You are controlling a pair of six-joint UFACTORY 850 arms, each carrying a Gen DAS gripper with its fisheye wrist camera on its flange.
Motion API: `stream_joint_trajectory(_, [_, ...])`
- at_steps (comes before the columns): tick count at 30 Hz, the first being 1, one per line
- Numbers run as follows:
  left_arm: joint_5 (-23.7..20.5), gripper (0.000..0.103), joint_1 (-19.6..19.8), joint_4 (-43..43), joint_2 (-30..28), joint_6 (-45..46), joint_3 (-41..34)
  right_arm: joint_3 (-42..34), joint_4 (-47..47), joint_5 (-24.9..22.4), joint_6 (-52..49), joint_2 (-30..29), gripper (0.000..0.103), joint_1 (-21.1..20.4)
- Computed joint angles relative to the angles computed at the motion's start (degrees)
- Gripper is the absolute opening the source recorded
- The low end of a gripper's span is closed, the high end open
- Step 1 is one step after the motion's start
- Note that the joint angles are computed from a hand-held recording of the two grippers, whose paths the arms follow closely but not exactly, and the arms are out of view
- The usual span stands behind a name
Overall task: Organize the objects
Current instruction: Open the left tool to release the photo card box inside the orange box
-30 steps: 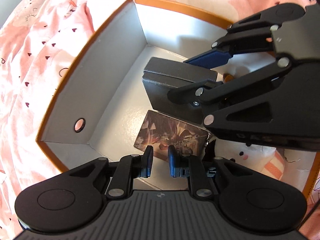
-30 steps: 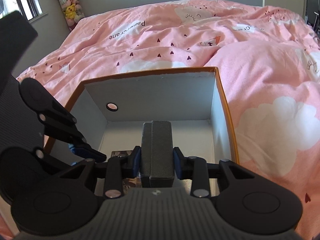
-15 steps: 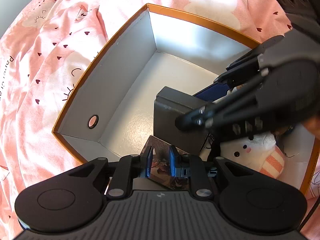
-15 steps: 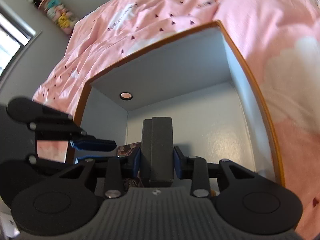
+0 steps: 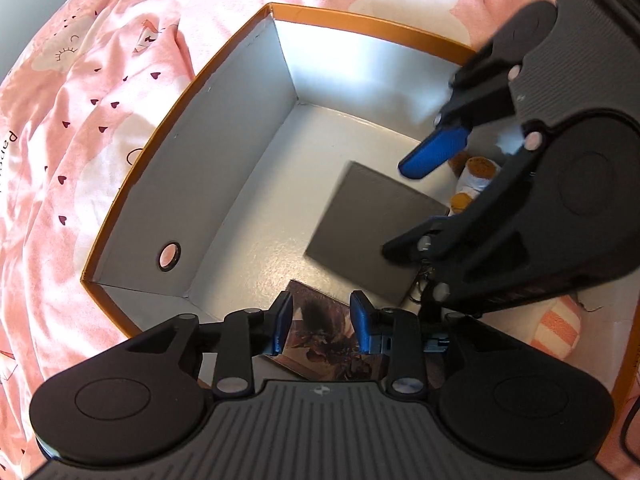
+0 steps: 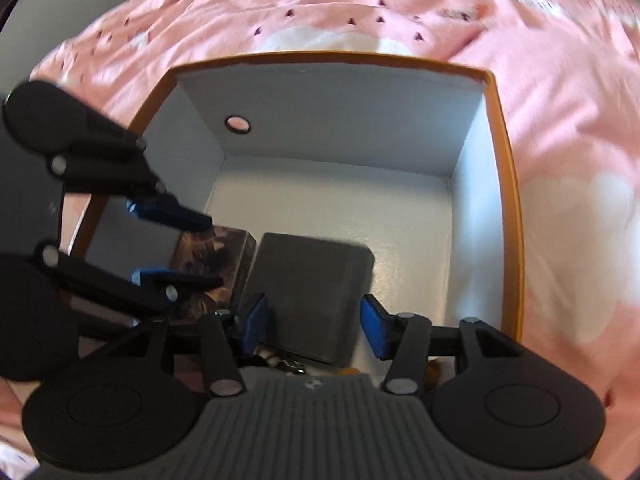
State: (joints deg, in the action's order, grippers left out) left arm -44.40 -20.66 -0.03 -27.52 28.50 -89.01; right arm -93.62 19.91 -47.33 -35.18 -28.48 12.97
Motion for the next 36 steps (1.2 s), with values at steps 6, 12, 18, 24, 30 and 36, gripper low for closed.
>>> stream_joint_trajectory(6, [-0.56, 0.04, 1.34, -2.56, -0.84, 4.33, -2.04, -3.1, 1.45, -1.03, -13.44, -1.48, 0.061, -0.61])
stream_joint_trajectory(12, [-7.48, 0.04, 1.96, -3.0, -6.1, 4.42, -8.41, -11.47, 3.26, -7.41, -18.75, -8.37, 0.041, -0.87])
stream_joint_trajectory(18, [-13.17, 0.041, 3.37, -6.98, -10.32, 4.17, -13.88, -19.22, 4.87, -13.93, -16.74, -14.39, 0.041, -1.27])
stream_joint_trajectory(24, [-16.19, 0.042, 3.63, -8.17, -11.72, 5.03, -16.07, -24.45, 6.48, -20.92, -15.52, -18.1, 0.037, -1.71])
stream_joint_trajectory(30, [-16.92, 0.041, 3.91, -8.42, -11.25, 5.24, -15.63, -25.97, 7.46, -23.34, -16.65, -19.28, 0.034, -1.78])
stream_joint_trajectory(36, [-15.45, 0.041, 3.88, -7.95, -9.66, 8.3, -13.39, -27.21, 6.83, -23.41, -21.02, -20.02, 0.034, -0.99])
